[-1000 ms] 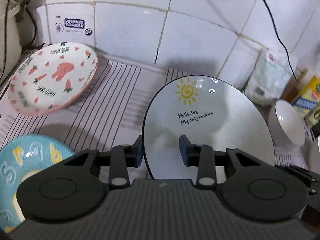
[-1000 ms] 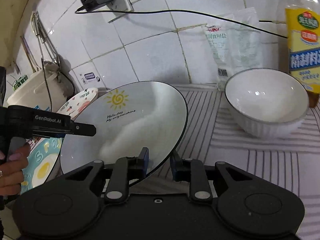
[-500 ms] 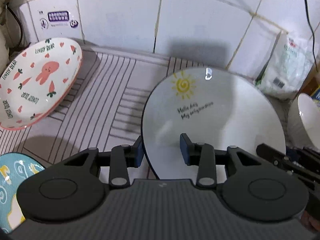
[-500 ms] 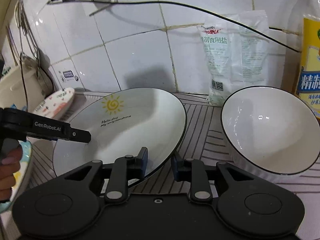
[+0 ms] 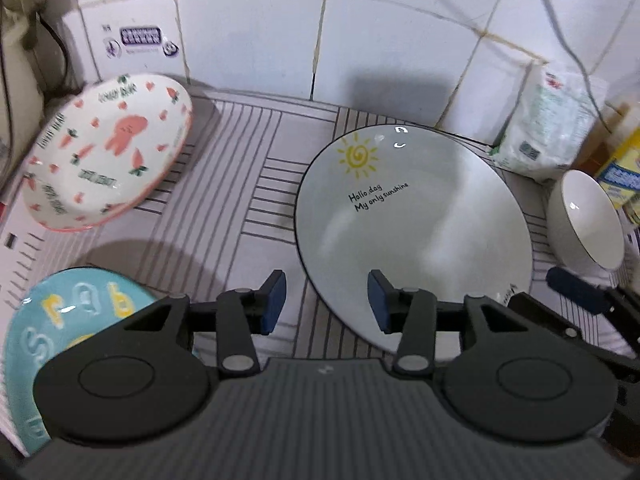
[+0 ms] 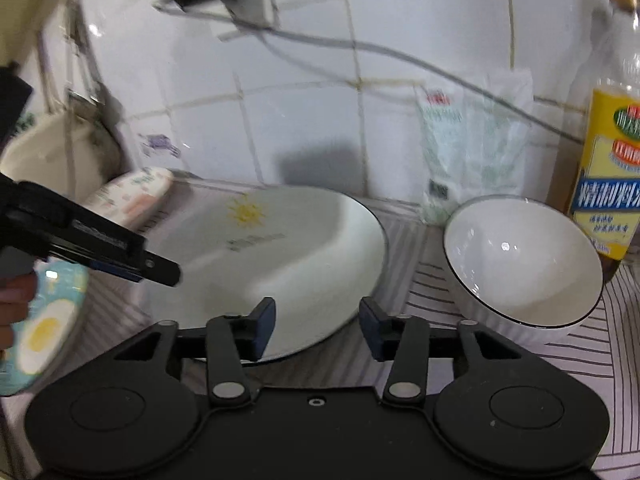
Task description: Organize plates and bowls
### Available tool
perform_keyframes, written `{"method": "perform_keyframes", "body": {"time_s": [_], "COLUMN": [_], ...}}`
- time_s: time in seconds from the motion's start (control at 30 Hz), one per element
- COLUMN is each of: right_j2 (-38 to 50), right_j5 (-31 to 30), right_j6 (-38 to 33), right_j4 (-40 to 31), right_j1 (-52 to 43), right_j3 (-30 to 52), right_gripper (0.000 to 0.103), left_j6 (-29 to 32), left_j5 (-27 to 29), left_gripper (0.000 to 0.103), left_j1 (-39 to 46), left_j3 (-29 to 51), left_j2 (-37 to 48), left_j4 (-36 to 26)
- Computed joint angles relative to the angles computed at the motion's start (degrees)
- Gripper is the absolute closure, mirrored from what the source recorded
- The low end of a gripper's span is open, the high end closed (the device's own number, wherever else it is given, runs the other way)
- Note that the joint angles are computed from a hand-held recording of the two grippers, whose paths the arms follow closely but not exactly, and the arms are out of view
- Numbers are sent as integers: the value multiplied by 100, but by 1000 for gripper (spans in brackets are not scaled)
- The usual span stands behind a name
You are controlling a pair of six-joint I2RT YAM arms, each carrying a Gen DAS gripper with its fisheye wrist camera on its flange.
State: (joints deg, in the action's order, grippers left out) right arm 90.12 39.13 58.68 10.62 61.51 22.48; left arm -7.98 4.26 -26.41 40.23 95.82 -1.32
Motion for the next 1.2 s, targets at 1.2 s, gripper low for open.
{"method": "perform_keyframes", "body": {"time_s": [1.2], "right_j2": [528], "right_j5": [846], "right_j6": [915], "right_j4": [-4067], "right_j1": [2819], "right_j3": [3518], "right_gripper": [14], "left_j6": [2987], "left_j5": [1446], "left_gripper": [19], "left_j1": [2924], "left_j3": [-1906], "left_j2": [-5911], "left_j4": [-3590]}}
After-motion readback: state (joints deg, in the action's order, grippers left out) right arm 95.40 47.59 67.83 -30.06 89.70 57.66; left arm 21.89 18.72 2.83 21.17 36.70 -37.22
